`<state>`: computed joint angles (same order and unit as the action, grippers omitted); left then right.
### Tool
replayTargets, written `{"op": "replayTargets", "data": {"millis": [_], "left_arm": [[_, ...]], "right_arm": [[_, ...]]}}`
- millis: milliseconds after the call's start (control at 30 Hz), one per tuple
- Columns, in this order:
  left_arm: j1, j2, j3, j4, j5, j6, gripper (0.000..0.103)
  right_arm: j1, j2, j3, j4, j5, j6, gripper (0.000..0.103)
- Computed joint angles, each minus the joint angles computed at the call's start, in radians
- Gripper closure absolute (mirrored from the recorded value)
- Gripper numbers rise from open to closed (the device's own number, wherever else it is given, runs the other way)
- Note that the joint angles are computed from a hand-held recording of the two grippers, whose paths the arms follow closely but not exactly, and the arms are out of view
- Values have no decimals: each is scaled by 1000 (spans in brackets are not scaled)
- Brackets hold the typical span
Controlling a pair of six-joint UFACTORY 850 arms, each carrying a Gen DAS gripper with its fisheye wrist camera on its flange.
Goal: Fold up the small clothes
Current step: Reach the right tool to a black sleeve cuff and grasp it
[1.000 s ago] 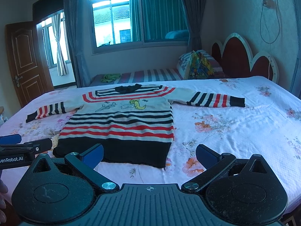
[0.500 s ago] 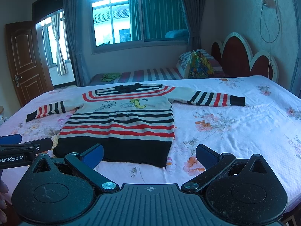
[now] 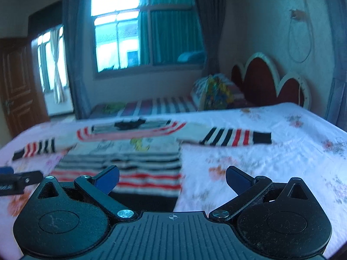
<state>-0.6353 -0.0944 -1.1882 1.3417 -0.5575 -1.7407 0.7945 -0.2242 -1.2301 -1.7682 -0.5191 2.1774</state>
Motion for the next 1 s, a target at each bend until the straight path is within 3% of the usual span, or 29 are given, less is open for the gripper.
{"op": "replayTargets", "data": {"millis": [100, 233, 333, 400, 500, 567, 633, 733, 867, 1000], "left_arm": [[30, -38, -42, 27, 51, -28, 0], [61, -104, -105, 124, 72, -84, 0], [111, -167, -197, -84, 155, 100, 0], [124, -234, -284, -182, 116, 247, 0], [150, -309, -374, -156, 88, 230, 0], [165, -367, -447, -138, 46, 210, 1], [186, -414, -507, -142, 54, 248, 2], [199, -501, -609, -91, 3, 251, 16], [218, -604, -740, -156, -34, 311, 15], [242, -691, -854, -280, -27, 399, 2]], "right_arm": [[-52, -30, -50, 58, 60, -30, 0], [-112, -81, -121, 69, 68, -13, 0], [-168, -124, -179, 38, 92, 36, 0], [-208, -159, -224, 56, 110, 44, 0], [-262, -213, -290, 49, 146, 74, 2], [-288, -260, -347, 108, 140, 20, 45], [-322, -303, -402, 183, 172, -17, 46], [-359, -362, -464, 206, 177, -5, 45], [-418, -466, -571, 314, 201, -55, 45], [-482, -581, -682, 513, 245, -136, 45]]}}
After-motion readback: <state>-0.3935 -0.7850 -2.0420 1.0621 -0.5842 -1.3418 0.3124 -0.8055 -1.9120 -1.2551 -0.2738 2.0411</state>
